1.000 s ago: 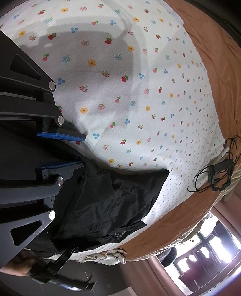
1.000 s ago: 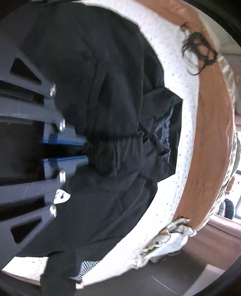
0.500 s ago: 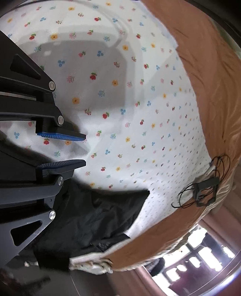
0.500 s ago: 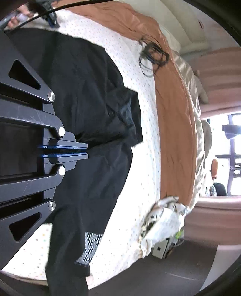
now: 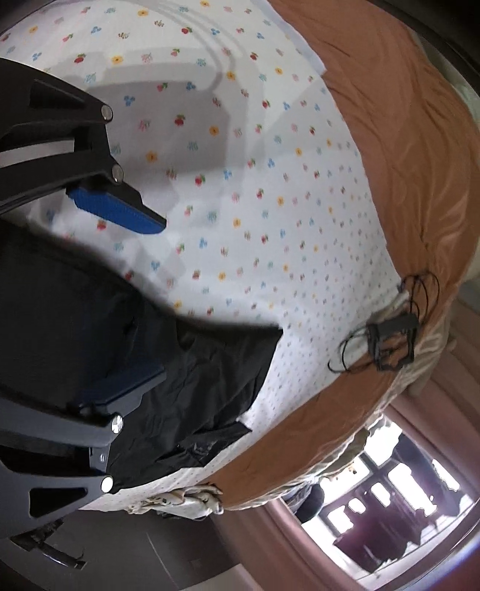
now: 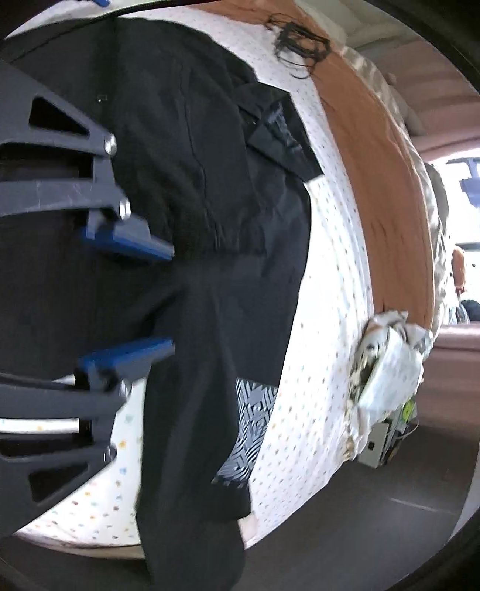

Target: Fold large clothes

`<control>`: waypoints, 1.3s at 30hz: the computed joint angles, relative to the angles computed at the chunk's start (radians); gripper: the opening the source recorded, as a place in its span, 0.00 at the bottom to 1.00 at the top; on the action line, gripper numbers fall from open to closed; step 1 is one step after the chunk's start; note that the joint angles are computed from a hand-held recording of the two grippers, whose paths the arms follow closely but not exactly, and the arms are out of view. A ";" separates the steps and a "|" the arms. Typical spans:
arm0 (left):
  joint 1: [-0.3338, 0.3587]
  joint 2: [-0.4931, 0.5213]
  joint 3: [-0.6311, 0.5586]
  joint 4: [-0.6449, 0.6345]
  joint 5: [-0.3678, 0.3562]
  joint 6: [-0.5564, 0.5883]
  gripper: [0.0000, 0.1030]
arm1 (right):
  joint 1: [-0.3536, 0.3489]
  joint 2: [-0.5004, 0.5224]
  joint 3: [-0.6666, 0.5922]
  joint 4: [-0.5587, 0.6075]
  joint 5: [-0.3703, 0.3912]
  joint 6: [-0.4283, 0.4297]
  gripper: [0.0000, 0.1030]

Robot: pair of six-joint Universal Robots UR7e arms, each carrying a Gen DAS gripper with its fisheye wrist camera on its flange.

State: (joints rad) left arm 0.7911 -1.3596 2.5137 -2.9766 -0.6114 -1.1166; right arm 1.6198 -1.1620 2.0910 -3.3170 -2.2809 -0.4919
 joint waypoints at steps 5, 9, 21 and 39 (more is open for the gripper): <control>-0.011 0.054 -0.011 -0.087 -0.037 0.037 0.88 | -0.087 -0.135 0.051 0.001 0.109 0.065 0.82; -0.032 0.085 -0.022 -0.097 -0.047 0.031 0.89 | -0.143 -0.202 0.071 0.010 0.129 0.068 0.84; -0.047 0.181 -0.051 -0.136 -0.040 0.042 0.90 | -0.329 -0.285 0.096 -0.026 0.251 0.069 0.84; -0.025 0.203 -0.065 -0.134 -0.034 0.003 0.90 | -0.424 -0.180 -0.008 -0.285 0.230 0.118 0.08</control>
